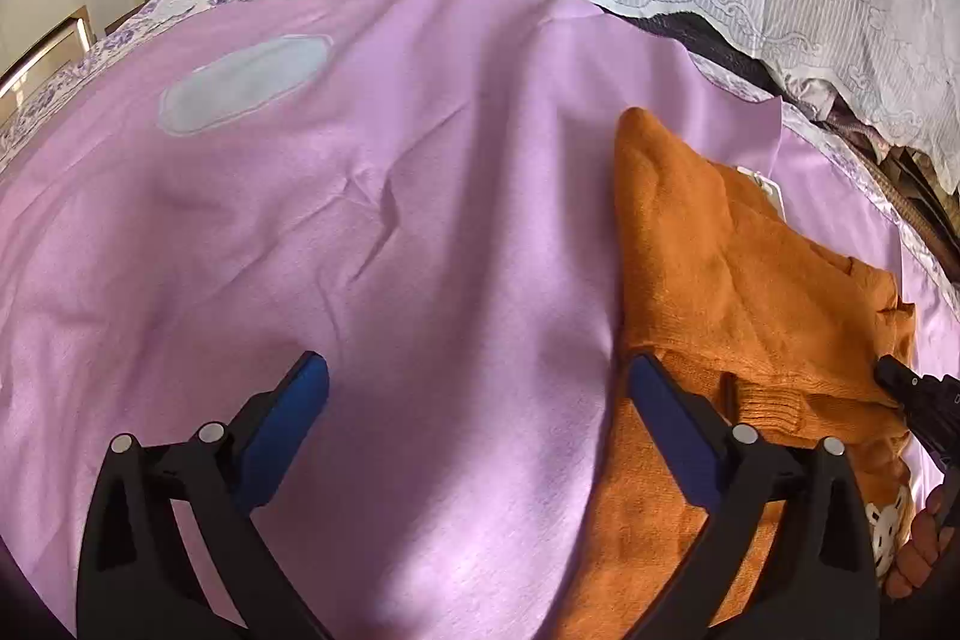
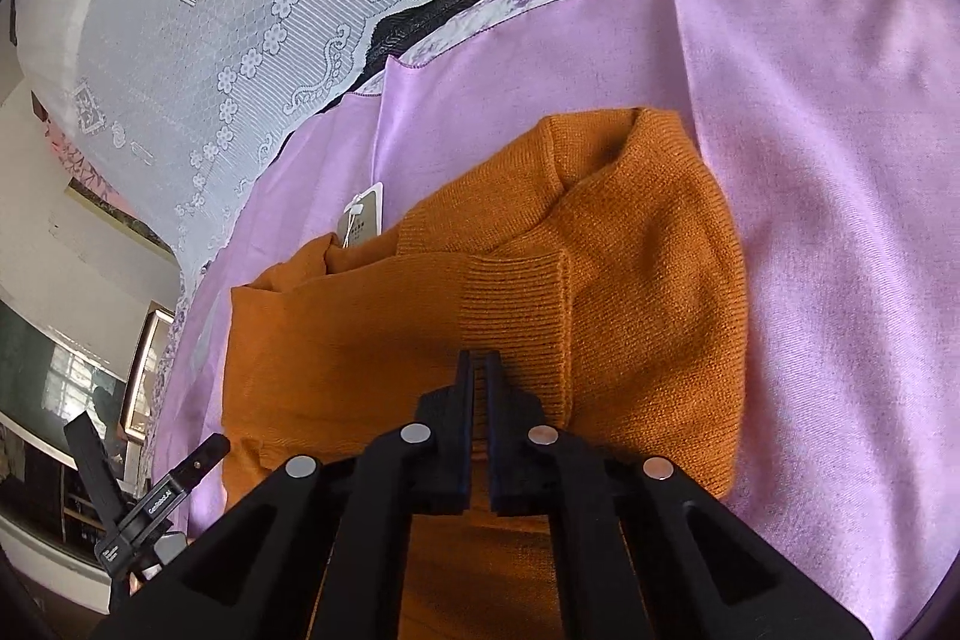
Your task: Fold small clothes
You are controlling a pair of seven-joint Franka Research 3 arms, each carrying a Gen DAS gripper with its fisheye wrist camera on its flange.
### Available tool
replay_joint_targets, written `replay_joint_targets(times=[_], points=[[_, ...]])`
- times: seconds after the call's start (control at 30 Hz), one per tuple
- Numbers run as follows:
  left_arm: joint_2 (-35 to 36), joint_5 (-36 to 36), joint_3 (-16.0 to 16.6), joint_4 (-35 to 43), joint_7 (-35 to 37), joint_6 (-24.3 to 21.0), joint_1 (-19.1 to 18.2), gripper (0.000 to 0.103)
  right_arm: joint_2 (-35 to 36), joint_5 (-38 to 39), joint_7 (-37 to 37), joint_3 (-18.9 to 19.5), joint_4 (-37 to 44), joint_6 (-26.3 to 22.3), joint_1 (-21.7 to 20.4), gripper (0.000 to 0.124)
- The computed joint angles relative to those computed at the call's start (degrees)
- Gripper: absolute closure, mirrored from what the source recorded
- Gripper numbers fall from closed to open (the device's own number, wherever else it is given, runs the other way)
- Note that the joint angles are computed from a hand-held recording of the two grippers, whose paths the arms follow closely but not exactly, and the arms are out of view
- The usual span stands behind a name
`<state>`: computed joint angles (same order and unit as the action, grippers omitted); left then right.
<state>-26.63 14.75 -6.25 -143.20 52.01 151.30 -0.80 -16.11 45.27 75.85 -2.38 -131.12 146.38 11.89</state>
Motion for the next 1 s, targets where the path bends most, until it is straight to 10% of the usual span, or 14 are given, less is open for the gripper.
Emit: replay_joint_targets(times=[0.2,0.33,0.43,0.63,0.8,1.0], points=[[-3.04,-1.82,2.63,-1.97,3.82,8.54,-4.01,0.006,-2.54,-0.67,-0.93,-0.36,-0.95,4.37,1.57,0.113],[3.87,-2.87,1.33,3.97,10.20,7.11,-6.86,0.006,-0.74,2.49,-3.14,-1.26,0.74,2.00,2.23,0.113],[10.06,6.02,-5.22,8.89,4.30,1.46,-1.49,0.006,1.51,0.82,-1.52,-0.58,1.42,1.99,0.83,0.117],[10.30,6.31,-3.74,8.18,2.06,0.54,-1.89,0.004,2.92,4.08,-2.93,-0.81,1.74,1.86,-0.64,0.124],[5.56,-0.34,0.59,3.67,8.64,8.26,-5.91,0.005,-0.32,2.96,-3.51,0.14,-0.06,4.92,0.45,0.103],[9.97,2.43,-2.72,7.28,8.91,1.16,-4.20,0.004,0.83,-6.10,0.56,2.30,0.09,5.11,0.18,0.088]])
